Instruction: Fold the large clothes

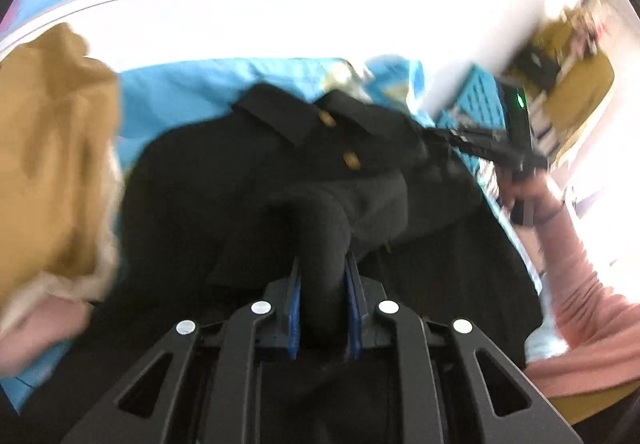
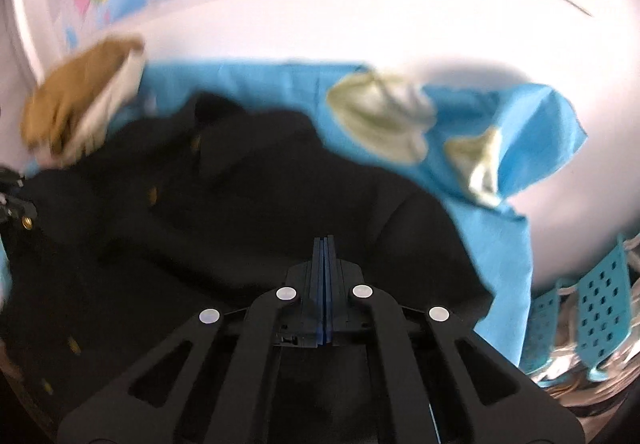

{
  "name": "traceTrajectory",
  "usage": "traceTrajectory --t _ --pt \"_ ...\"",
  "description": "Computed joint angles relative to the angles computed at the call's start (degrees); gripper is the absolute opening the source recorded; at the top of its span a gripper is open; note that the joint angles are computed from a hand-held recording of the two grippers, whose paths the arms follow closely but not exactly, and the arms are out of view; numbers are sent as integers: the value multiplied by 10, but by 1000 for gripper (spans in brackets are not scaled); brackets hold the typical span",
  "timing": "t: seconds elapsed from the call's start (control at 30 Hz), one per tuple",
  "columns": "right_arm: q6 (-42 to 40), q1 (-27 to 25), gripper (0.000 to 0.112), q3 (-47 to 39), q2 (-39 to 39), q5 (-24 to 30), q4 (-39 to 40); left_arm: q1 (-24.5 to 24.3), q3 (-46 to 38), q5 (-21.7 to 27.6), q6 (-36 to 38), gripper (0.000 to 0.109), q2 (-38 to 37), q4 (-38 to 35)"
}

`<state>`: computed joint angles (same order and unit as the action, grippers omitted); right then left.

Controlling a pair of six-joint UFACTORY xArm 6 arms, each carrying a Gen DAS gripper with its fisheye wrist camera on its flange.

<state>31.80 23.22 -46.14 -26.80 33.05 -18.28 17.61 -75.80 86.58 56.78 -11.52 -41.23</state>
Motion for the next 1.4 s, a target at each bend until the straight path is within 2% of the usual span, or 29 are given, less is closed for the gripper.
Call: traceTrajectory --t 0.03,0.1,0.17,0.2,0.27,0.3,0.43,0.5,0.53,0.57,0.6,0.63,0.67,0.73,0.83,0.87,0.9,0.93,0.97,1.0,1.03,1.07,1.13,1.23,1.27,1.3,1.33,1.37,1.4 --pt "5 -4 1 -7 6 1 -5 -3 -19 -18 -20 28 14 7" --pt "-26 -15 1 -14 18 -8 42 -17 -43 -56 -52 36 35 33" --pt "-89 -14 9 -3 15 -30 125 -25 -61 -66 -72 47 52 54" --pt "-103 -7 15 2 9 -34 131 -30 -61 -79 -75 49 55 64" --pt "-102 17 65 16 -5 -45 101 -37 -58 -93 -76 56 53 84" --pt "-115 27 69 18 -8 -44 100 -38 -62 -90 -75 58 56 85" --pt "-140 64 74 -5 19 -7 46 -46 -69 -93 -70 71 62 91" --pt "-140 67 68 -26 45 14 25 -59 -64 -110 -76 71 63 102" --pt "-148 63 42 -31 55 6 47 -62 -62 -114 -74 70 60 105" --pt "-165 56 14 -36 63 -2 92 -65 -60 -116 -73 63 59 104" --pt "-174 47 10 -41 68 -8 114 -67 -66 -113 -76 56 63 104" --pt "-174 39 9 -45 71 -18 127 -69 -80 -105 -85 42 72 105" --pt "-168 31 9 -49 75 -29 136 -75 -84 -109 -95 39 77 110" --pt "-135 19 9 -64 88 -31 130 -87 -93 -134 -131 44 84 134" --pt "-73 2 11 -82 111 -24 123 -104 -89 -163 -162 54 84 172" --pt "-48 1 12 -91 120 -10 103 -108 -84 -171 -166 58 82 178" --pt "-3 0 17 -99 126 10 65 -110 -82 -172 -168 60 80 180" --pt "27 1 43 -100 122 19 42 -107 -81 -161 -161 68 79 171" --pt "47 2 64 -86 109 4 28 -105 -82 -152 -156 75 80 164" --pt "52 8 69 -56 75 -35 21 -100 -75 -142 -148 76 71 157" --pt "49 17 71 -34 48 -61 11 -97 -68 -140 -138 80 62 152" --pt "34 33 72 -21 27 -69 6 -92 -57 -137 -119 90 50 145" --pt "-31 87 71 -9 0 -65 19 -76 -30 -136 -67 92 20 114" --pt "-80 151 69 -36 32 -13 3 -69 -31 -108 -53 90 22 108" --pt "-73 165 68 -54 59 6 -22 -75 -26 -115 -56 76 23 115" --pt "-61 173 67 -67 77 24 -47 -84 -22 -126 -66 67 27 129" --pt "-34 181 60 -80 96 48 -86 -88 -26 -123 -80 52 34 137" --pt "-26 183 44 -96 120 75 -106 -91 -35 -119 -99 36 47 141" --pt "-28 181 36 -101 128 78 -101 -90 -43 -113 -107 29 56 137"
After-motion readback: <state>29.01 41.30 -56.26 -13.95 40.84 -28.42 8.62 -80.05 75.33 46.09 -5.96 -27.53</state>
